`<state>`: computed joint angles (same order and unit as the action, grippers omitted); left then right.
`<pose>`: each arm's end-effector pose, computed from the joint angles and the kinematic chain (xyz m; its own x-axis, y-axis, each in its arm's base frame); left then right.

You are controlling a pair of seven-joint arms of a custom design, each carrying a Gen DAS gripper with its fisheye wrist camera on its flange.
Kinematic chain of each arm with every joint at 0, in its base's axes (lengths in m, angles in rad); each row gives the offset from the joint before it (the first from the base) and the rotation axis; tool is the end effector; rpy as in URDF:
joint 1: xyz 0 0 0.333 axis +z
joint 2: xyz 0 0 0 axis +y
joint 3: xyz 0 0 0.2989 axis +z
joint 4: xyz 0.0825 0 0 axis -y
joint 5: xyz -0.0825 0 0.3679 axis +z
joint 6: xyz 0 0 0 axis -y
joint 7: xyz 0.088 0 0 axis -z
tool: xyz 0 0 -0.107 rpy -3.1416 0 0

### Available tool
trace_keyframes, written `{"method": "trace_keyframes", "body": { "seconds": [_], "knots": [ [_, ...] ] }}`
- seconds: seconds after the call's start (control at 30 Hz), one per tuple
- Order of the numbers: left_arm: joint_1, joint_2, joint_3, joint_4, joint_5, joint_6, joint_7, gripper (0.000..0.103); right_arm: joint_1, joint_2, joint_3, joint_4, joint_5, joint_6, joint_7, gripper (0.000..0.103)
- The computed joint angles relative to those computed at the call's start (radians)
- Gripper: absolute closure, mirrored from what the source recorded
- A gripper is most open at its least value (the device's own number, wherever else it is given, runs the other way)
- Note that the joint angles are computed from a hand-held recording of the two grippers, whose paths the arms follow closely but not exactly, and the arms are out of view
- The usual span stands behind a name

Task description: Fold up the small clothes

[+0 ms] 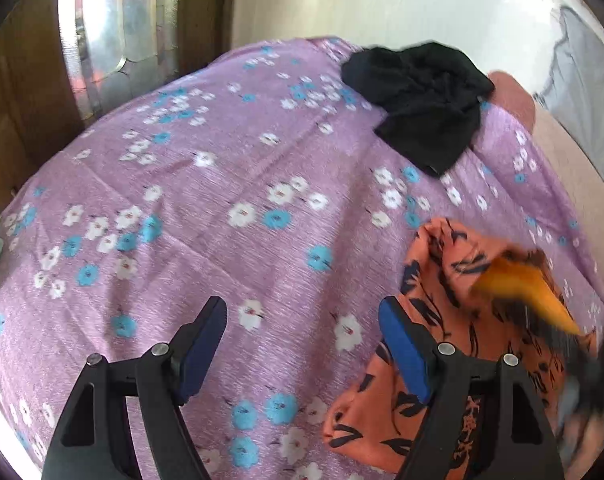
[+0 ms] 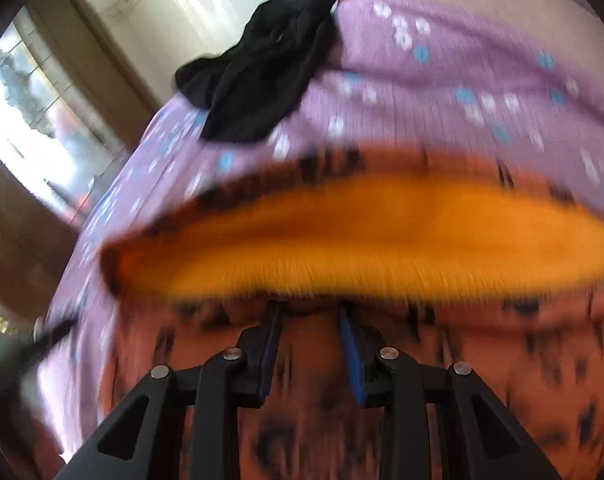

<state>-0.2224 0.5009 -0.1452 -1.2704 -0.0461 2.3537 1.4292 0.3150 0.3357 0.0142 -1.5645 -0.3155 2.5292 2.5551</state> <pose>0.6848 -0.2364 0.5250 -0.2150 -0.9578 0.1909 -0.8452 0.0846 -0.5277 0.6477 0.2233 0.5119 -0.3371 -0.8927 -0.2992 -0.7068 0.4499 -0.5460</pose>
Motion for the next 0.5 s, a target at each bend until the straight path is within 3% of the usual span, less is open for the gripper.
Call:
{"method": "trace_keyframes", "body": {
  "seconds": [0.07,0.17,0.23,0.37,0.5],
  "knots": [
    [-0.003,0.007,-0.005,0.013,0.001,-0.008,0.017,0.024,0.013,0.067,-0.047,0.099,-0.041,-0.01,0.108,0.07],
    [-0.002,0.014,-0.011,0.022,-0.007,-0.015,0.038,0.024,0.043,0.06,-0.128,0.081,-0.163,0.097,0.339,0.07],
    [-0.003,0.019,-0.011,0.032,-0.011,-0.029,0.044,0.024,0.04,0.044,-0.135,0.063,-0.167,0.133,0.359,0.07],
    [-0.005,0.022,-0.01,0.04,-0.014,-0.05,0.047,0.024,0.007,-0.078,-0.06,-0.076,-0.184,0.079,0.273,0.07],
    [-0.02,0.012,-0.01,0.015,0.016,-0.063,0.092,0.024,0.005,-0.322,-0.018,-0.364,-0.254,0.059,0.353,0.07]
  ]
}}
